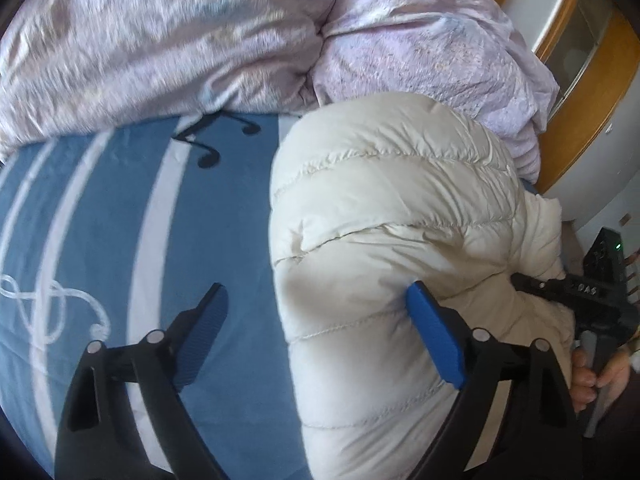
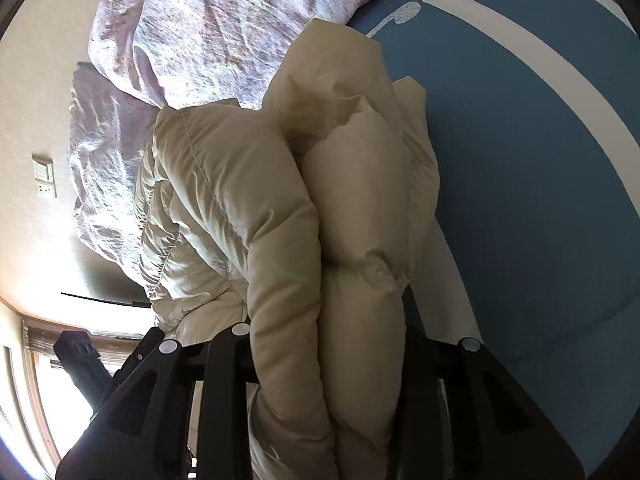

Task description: Fold large clothes

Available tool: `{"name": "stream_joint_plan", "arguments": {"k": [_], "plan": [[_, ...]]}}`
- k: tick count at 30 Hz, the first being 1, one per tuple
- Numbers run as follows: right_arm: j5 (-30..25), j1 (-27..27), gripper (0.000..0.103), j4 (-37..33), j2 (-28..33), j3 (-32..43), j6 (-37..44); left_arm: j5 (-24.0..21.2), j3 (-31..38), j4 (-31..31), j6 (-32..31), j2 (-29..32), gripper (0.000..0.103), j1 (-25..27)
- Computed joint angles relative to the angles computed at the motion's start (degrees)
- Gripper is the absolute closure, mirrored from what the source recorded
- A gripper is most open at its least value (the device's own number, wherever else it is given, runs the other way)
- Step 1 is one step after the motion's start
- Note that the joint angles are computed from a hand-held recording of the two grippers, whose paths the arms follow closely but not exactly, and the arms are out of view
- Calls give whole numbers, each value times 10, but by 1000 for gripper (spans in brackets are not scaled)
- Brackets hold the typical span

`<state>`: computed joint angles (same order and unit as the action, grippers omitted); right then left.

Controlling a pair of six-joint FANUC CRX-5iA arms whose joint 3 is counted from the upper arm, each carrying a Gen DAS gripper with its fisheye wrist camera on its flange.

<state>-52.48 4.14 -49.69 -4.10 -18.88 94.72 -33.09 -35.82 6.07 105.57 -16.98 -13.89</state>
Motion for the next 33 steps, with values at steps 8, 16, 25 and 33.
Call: {"name": "stream_joint_plan", "arguments": {"k": [8, 16, 25, 33], "plan": [[-14, -13, 72, -4, 8, 7, 7, 37, -44, 208, -179, 48, 13, 20], [-38, -40, 72, -26, 17, 11, 23, 57, -51, 289, -236, 85, 12, 14], [-55, -69, 72, -61, 21, 8, 47, 95, -95, 431, -346, 84, 36, 4], [-63, -81, 75, -99, 15, 5, 88, 101, -91, 375, -341, 41, 70, 13]]}}
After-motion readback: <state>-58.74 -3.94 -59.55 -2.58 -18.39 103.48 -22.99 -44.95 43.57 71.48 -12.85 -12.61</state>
